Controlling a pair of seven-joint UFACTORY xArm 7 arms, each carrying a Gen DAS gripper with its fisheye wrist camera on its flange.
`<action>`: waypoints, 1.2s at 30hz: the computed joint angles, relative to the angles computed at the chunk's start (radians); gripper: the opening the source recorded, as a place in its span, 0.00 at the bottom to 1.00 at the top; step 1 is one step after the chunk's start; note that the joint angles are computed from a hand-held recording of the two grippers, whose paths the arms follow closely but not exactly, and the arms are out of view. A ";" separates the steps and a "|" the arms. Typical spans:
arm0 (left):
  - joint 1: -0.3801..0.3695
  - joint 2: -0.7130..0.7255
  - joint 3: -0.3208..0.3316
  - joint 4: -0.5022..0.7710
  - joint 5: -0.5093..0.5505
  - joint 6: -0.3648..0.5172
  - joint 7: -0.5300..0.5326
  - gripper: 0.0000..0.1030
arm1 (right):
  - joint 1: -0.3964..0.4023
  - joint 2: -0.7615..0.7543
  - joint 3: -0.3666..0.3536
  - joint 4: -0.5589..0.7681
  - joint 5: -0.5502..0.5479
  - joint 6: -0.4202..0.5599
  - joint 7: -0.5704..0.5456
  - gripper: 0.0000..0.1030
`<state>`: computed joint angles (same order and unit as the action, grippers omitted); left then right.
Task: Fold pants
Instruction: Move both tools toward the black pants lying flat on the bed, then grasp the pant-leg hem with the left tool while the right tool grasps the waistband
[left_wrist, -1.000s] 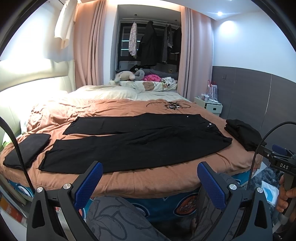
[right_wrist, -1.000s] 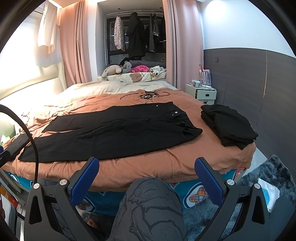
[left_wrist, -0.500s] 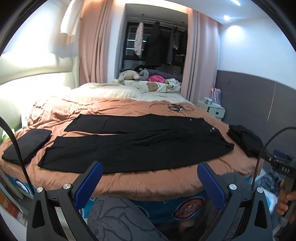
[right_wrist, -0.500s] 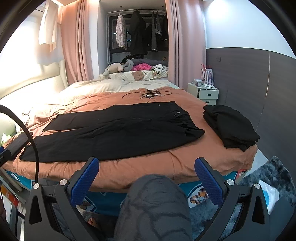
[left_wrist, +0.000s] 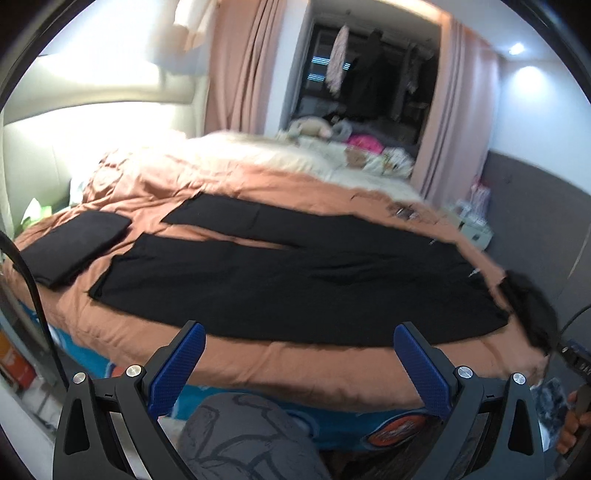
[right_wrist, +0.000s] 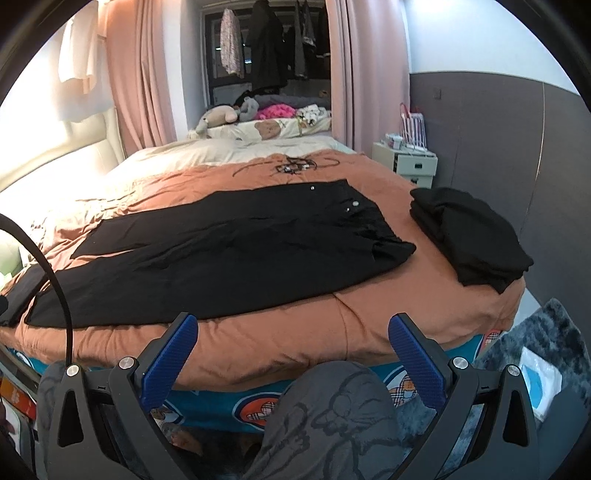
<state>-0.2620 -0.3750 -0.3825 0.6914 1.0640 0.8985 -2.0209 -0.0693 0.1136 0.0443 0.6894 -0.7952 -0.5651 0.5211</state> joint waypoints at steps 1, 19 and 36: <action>0.001 0.007 0.010 0.002 -0.018 0.011 0.032 1.00 | 0.003 0.016 0.006 0.025 -0.002 0.022 0.013 1.00; 0.214 -0.008 0.168 -0.153 -0.099 -0.318 0.170 1.00 | -0.224 0.284 0.385 0.434 0.030 0.411 0.051 1.00; 0.490 -0.165 0.176 -0.386 -0.215 -0.461 0.156 0.78 | -0.117 0.441 0.334 0.676 0.281 0.573 -0.147 1.00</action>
